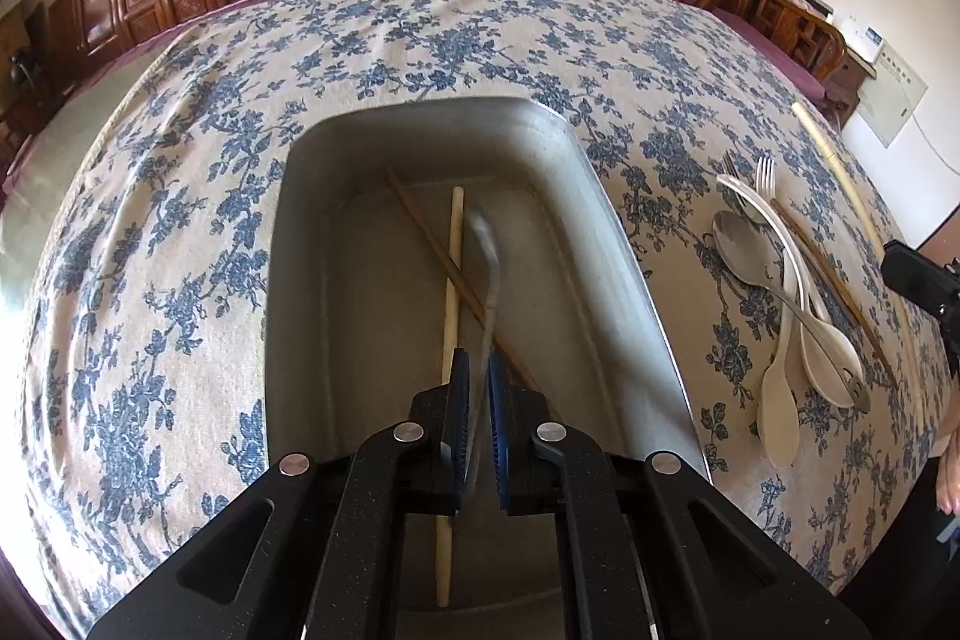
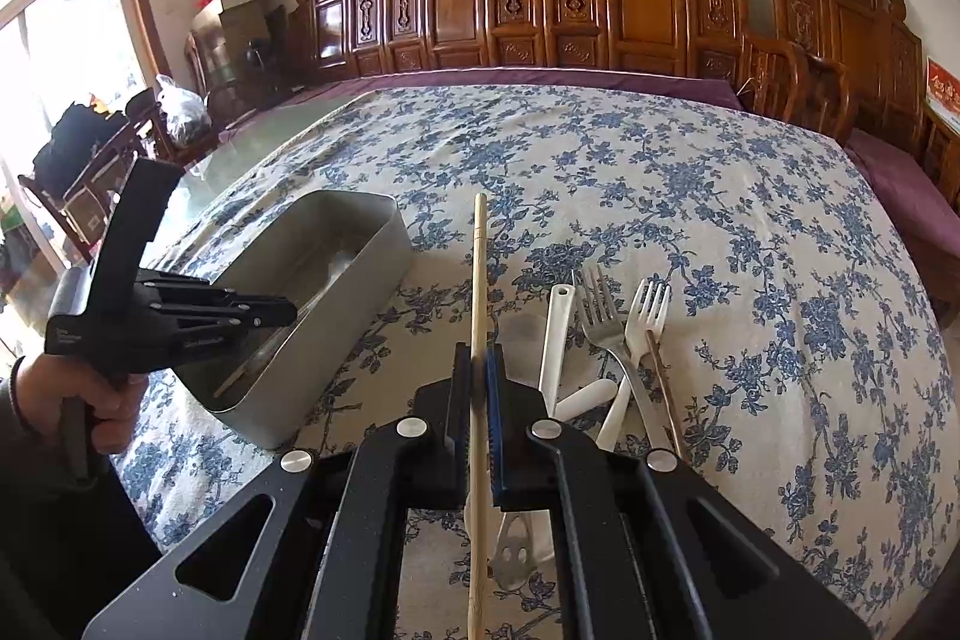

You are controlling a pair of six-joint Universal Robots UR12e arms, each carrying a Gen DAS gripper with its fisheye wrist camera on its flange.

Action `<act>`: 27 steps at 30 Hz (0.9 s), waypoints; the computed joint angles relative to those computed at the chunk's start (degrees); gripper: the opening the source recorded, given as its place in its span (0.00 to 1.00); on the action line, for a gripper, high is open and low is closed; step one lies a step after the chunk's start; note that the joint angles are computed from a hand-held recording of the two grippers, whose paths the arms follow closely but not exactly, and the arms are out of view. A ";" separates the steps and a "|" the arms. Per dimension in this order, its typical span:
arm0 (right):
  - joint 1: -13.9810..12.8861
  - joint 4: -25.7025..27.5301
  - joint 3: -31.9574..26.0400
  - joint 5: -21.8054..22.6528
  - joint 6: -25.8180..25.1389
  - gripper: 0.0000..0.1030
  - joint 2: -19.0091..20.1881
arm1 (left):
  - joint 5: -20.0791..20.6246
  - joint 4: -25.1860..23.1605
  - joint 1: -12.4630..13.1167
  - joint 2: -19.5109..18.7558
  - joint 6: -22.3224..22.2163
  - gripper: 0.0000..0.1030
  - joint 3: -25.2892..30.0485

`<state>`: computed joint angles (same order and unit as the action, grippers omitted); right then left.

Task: Organize utensils
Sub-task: 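Carry the chopstick over the grey tray and open the right tool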

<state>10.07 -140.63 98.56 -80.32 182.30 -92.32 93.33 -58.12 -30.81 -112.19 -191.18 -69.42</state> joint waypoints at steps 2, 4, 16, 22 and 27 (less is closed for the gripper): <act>0.39 0.47 -0.50 -0.38 0.05 0.06 0.29 | -0.10 0.36 0.08 0.24 0.16 0.05 -0.20; 0.89 0.96 -1.21 -0.80 0.15 0.06 0.66 | -0.44 0.98 0.17 0.57 0.31 0.05 -0.43; 4.87 3.10 -7.70 0.44 2.59 0.06 5.41 | 0.75 7.49 1.29 3.98 1.21 0.05 -3.41; 6.48 4.58 -11.31 2.30 5.55 0.06 8.77 | 1.03 9.40 2.37 5.42 0.69 0.05 -4.92; 7.55 5.73 -14.14 3.07 7.80 0.06 11.43 | 1.20 10.44 3.17 6.25 -0.73 0.05 -5.77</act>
<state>17.62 -134.90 84.42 -77.24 190.11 -80.89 94.53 -47.68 -27.64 -105.94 -191.91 -75.18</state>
